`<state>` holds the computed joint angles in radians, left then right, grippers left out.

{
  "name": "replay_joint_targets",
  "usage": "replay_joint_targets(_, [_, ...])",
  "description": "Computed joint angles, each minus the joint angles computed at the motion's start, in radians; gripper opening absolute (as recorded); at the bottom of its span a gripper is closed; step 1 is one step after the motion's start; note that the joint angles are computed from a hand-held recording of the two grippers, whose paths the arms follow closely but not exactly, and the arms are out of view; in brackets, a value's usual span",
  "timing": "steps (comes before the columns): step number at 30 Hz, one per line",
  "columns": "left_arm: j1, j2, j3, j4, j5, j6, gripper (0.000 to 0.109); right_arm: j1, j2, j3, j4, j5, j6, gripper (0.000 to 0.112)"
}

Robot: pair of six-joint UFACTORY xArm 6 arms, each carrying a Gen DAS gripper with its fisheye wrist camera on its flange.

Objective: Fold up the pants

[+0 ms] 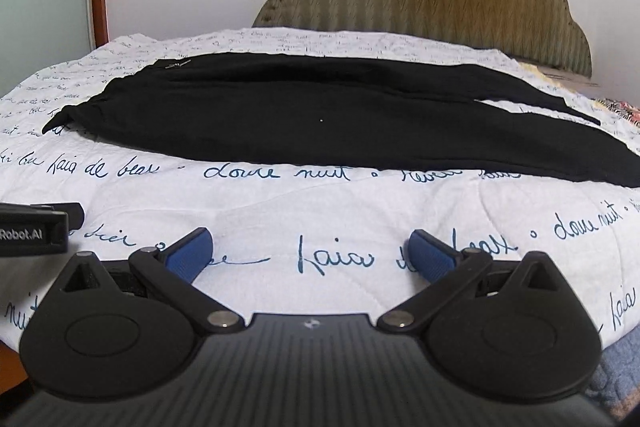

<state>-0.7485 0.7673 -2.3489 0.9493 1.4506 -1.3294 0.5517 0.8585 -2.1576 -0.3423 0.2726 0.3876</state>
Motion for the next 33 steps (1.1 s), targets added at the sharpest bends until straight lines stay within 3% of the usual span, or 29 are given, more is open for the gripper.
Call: replay_joint_targets(33, [0.008,-0.017,0.028,-0.006,-0.024,-0.016,0.103,-0.002,-0.016,0.026,-0.006,-0.013,0.004,0.103])
